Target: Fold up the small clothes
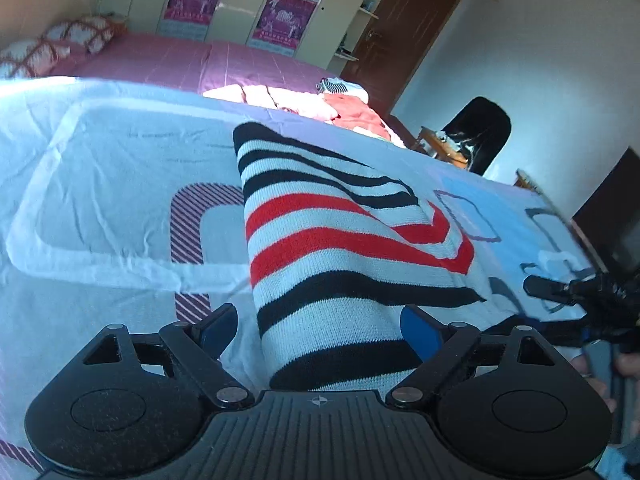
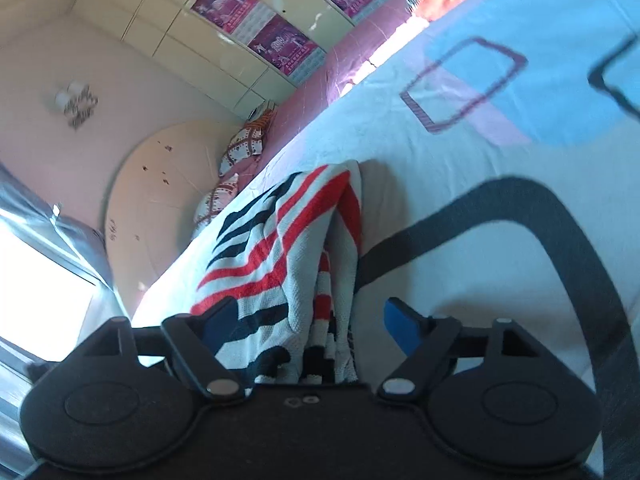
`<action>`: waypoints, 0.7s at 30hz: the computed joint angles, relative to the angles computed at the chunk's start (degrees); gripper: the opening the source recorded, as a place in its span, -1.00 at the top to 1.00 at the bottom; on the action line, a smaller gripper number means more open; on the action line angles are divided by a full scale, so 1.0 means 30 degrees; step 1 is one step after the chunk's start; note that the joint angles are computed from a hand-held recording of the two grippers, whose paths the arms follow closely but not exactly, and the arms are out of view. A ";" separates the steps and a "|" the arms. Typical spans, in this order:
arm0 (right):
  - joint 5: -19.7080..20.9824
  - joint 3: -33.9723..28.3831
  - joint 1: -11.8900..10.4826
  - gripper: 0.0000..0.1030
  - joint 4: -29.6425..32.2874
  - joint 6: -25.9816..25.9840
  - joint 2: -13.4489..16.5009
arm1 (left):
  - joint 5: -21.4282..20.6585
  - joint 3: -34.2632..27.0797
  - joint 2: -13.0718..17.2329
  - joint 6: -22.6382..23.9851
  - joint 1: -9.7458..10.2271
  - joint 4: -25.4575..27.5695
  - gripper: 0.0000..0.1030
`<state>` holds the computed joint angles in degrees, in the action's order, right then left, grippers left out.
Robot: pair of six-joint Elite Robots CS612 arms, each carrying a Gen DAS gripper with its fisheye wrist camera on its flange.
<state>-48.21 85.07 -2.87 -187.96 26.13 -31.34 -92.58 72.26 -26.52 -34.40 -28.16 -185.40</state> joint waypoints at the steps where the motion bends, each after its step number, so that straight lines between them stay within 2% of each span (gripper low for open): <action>1: 0.0407 -0.0105 -0.0086 -0.66 0.0160 0.0338 0.0133 | -0.1435 -0.0154 0.0226 -0.1093 0.0309 -0.0279 -0.70; 3: 0.1310 -0.0290 -0.0239 -0.66 0.0817 0.0256 0.0331 | -0.3965 -0.0595 0.0799 -0.3221 0.0845 -0.0818 -0.70; 4: 0.1795 -0.0430 -0.0285 -0.65 0.1408 0.0007 0.0417 | -0.4612 -0.0793 0.1046 -0.3870 0.0974 -0.1053 -0.70; 9: 0.2846 -0.0987 -0.0275 -0.67 0.2467 -0.1172 0.0699 | -0.6383 -0.1858 0.2004 -0.4969 0.1279 -0.2007 -0.70; 15: 0.2923 -0.2297 0.0109 -0.65 0.4699 -0.3257 0.0995 | -0.6235 -0.3271 0.2378 -0.3946 0.1264 -0.0316 -0.70; 21: 0.2821 -0.3275 0.0539 -0.64 0.5377 -0.5242 0.1327 | -0.5666 -0.4106 0.2584 -0.2996 0.1135 0.0716 -0.70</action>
